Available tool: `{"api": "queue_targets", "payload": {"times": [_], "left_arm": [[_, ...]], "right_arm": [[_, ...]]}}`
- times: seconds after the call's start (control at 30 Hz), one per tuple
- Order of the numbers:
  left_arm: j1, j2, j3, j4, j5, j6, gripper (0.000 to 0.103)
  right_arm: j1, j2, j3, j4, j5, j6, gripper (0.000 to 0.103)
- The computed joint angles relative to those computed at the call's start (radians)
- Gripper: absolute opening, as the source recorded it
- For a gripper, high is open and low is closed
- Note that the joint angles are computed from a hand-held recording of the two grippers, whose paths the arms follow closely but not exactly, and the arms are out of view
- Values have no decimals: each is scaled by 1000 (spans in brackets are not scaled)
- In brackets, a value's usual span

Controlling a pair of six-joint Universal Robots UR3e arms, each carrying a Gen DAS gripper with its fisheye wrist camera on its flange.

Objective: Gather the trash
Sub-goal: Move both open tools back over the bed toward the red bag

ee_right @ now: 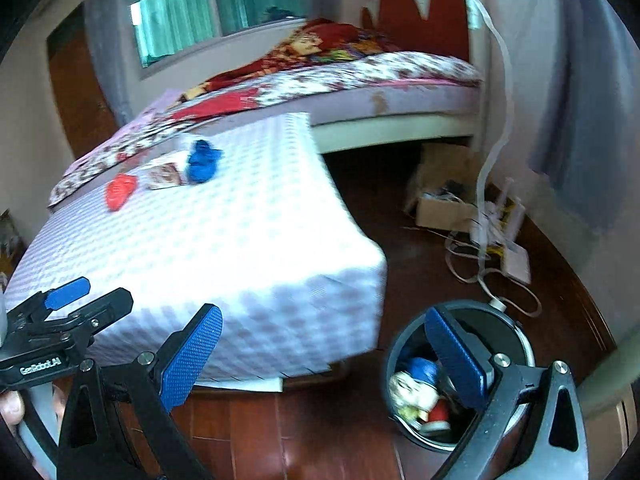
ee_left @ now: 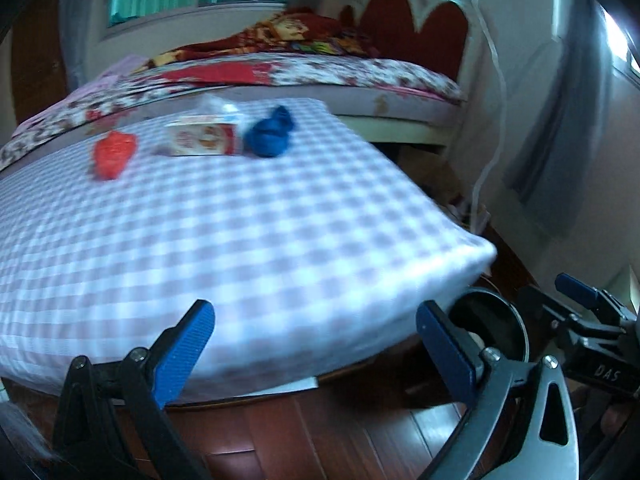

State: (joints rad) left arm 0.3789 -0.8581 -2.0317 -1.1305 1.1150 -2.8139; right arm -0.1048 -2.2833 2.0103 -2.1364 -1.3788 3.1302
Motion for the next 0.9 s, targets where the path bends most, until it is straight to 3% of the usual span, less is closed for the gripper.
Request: {"api": "queue_targets", "payload": {"times": [0.23, 0.4, 0.53, 0.67, 0.9], "left_arm": [[308, 41, 51, -158, -116, 175, 101], [395, -16, 81, -136, -142, 199, 101], [407, -133, 103, -29, -124, 163, 101], [385, -259, 136, 81, -89, 125, 98], [306, -583, 304, 273, 5, 28, 91]], "right_arm": [[271, 356, -213, -184, -134, 55, 102], [366, 588, -411, -230, -191, 36, 102], [405, 780, -591, -244, -221, 33, 102], [434, 997, -882, -103, -266, 35, 102], [423, 1366, -1414, 124, -228, -1, 99]]}}
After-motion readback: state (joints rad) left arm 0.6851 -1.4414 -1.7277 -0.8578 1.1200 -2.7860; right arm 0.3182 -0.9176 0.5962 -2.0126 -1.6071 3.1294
